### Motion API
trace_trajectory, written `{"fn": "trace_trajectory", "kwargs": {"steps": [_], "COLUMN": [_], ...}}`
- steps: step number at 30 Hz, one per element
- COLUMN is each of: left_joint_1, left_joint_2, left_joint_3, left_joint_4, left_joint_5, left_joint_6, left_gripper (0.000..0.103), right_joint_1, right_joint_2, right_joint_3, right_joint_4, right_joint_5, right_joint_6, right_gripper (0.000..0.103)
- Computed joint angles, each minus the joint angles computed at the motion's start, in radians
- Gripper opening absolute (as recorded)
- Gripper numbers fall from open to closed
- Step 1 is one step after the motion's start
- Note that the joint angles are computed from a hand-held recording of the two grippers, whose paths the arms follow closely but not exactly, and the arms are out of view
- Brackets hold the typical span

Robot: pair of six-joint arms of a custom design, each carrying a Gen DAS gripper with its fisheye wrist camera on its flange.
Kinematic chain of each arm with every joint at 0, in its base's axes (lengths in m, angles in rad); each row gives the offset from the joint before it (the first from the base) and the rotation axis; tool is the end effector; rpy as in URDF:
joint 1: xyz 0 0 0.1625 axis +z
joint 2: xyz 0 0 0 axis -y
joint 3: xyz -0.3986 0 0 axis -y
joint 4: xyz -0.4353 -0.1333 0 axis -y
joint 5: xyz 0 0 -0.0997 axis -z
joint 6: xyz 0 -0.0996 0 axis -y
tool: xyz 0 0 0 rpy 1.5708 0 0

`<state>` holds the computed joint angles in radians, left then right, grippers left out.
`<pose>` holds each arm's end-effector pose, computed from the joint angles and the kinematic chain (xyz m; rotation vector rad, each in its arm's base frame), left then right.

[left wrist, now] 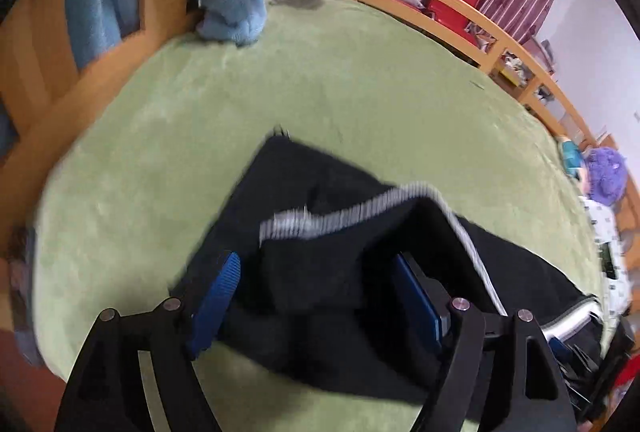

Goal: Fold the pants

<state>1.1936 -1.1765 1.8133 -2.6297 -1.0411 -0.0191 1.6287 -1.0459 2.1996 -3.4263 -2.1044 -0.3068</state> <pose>-0.0611 -0.6527 0.2341 0.3171 2.6076 -0.6908 0.1119 -0.5020 0.1083 0.2008 -2.4242 0.7970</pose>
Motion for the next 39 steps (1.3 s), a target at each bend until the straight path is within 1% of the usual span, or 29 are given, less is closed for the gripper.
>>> {"fn": "trace_trajectory", "kwargs": {"steps": [2,4,5,6,9,10,11,12,13,14,15,16,18,20,22,23,24,25,27,28,29,30,31,32,33,34,36,38,39], "left_joint_1": [0.012,0.022,0.028,0.030,0.025,0.025,0.028,0.036,0.048,0.066,0.078,0.083,0.076,0.084,0.091,0.095,0.094,0.088,0.075,0.065,0.056,0.048,0.045,0.048,0.055,0.063,0.080,0.092,0.091], "left_joint_2": [-0.028,-0.035,-0.028,-0.015,0.045,0.061,0.093,0.111,0.119,0.123,0.126,0.121,0.090,0.042,0.010,0.002,-0.002,-0.004,0.003,0.015,0.022,0.026,0.023,0.017,0.013,0.006,0.001,0.010,0.016], "left_joint_3": [0.039,0.069,0.079,0.082,0.077,0.068,0.043,0.022,0.006,-0.022,-0.056,-0.076,-0.074,-0.090,-0.120,-0.130,-0.133,-0.140,-0.138,-0.142,-0.139,-0.127,-0.113,-0.098,-0.093,-0.084,-0.070,-0.056,-0.046], "left_joint_4": [0.003,-0.021,-0.047,-0.076,-0.202,-0.218,-0.225,-0.220,-0.207,-0.153,-0.073,-0.034,-0.055,-0.031,0.022,0.041,0.052,0.073,0.082,0.099,0.105,0.091,0.073,0.068,0.084,0.102,0.115,0.093,0.073], "left_joint_5": [-0.029,-0.047,-0.058,-0.050,0.016,0.031,0.057,0.051,0.018,-0.058,-0.111,-0.161,-0.186,-0.284,-0.347,-0.371,-0.371,-0.353,-0.308,-0.240,-0.184,-0.129,-0.113,-0.109,-0.118,-0.129,-0.135,-0.112,-0.093], "left_joint_6": [-0.009,0.003,0.025,0.040,0.090,0.097,0.093,0.085,0.082,0.070,0.061,0.075,0.099,0.109,0.097,0.096,0.098,0.101,0.085,0.067,0.054,0.055,0.064,0.073,0.070,0.062,0.041,0.037,0.039], "left_gripper": [0.077,0.077,0.077,0.077,0.077,0.077,0.074,0.070,0.047,0.015,0.009,0.009,0.008,0.008,0.008,0.008,0.009,0.010,0.019,0.041,0.071,0.079,0.079,0.079,0.079,0.080,0.080,0.080,0.080], "right_joint_1": [0.011,0.014,0.012,0.008,0.012,0.016,0.019,0.022,0.023,0.024,0.027,0.033,0.044,0.061,0.063,0.061,0.057,0.055,0.057,0.052,0.047,0.043,0.037,0.032,0.031,0.032,0.047,0.061,0.068], "right_joint_2": [0.041,0.060,0.066,0.066,0.082,0.084,0.082,0.078,0.065,0.057,0.047,0.041,0.035,0.043,0.040,0.038,0.037,0.055,0.094,0.117,0.131,0.132,0.135,0.128,0.119,0.107,0.092,0.077,0.073], "right_joint_3": [-0.028,-0.052,-0.057,-0.060,-0.081,-0.086,-0.090,-0.092,-0.091,-0.094,-0.102,-0.113,-0.135,-0.174,-0.204,-0.213,-0.222,-0.247,-0.291,-0.321,-0.347,-0.355,-0.361,-0.353,-0.335,-0.307,-0.259,-0.207,-0.188], "right_joint_4": [-0.022,-0.012,-0.022,-0.023,-0.050,-0.072,-0.075,-0.081,-0.090,-0.087,-0.076,-0.074,-0.086,-0.109,-0.118,-0.119,-0.117,-0.126,-0.113,-0.060,0.017,0.070,0.131,0.164,0.155,0.120,0.042,-0.046,-0.073], "right_joint_5": [-0.053,-0.088,-0.085,-0.071,-0.084,-0.092,-0.094,-0.091,-0.077,-0.073,-0.075,-0.085,-0.102,-0.137,-0.133,-0.118,-0.099,-0.098,-0.135,-0.159,-0.185,-0.198,-0.214,-0.212,-0.202,-0.199,-0.216,-0.231,-0.239], "right_joint_6": [-0.023,-0.027,-0.026,-0.019,-0.010,-0.017,-0.016,-0.008,0.006,0.016,0.029,0.035,0.017,-0.025,-0.037,-0.036,-0.034,-0.046,-0.045,-0.033,-0.012,0.007,0.037,0.060,0.063,0.053,0.020,-0.017,-0.021], "right_gripper": [0.061,0.055,0.039,0.016,0.007,0.006,0.006,0.005,0.005,0.005,0.005,0.005,0.005,0.005,0.005,0.005,0.005,0.005,0.005,0.007,0.011,0.017,0.022,0.032,0.037,0.039,0.053,0.060,0.061]}}
